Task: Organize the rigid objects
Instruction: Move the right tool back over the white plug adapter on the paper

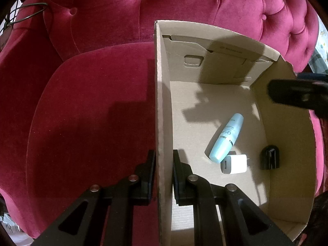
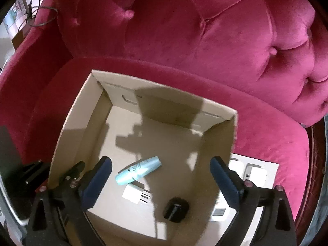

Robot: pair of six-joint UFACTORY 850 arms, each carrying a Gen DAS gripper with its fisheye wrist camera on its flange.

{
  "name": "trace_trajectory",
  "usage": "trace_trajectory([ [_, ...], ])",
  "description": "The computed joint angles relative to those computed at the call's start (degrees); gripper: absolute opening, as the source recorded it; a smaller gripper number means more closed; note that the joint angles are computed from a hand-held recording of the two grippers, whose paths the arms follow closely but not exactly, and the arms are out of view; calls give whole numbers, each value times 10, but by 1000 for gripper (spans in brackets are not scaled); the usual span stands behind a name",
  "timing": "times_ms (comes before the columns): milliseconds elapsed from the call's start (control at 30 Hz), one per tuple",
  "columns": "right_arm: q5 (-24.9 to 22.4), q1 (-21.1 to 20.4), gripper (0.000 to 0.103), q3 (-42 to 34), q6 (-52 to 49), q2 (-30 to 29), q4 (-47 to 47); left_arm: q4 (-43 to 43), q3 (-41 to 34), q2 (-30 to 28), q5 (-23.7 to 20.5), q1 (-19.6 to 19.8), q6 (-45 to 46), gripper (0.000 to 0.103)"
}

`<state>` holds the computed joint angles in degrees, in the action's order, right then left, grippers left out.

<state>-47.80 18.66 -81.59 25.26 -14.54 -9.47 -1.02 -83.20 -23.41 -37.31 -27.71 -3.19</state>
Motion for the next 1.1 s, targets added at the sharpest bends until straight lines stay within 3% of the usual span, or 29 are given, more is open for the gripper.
trace_trajectory([
  [700,10,-83,103,86,0,100,-24,4,-2,-1,-2,-1,-4,16],
  [1100,30,-144,103,137,-12,104,-27,10,-4,-3,-3,-3,-9,16],
])
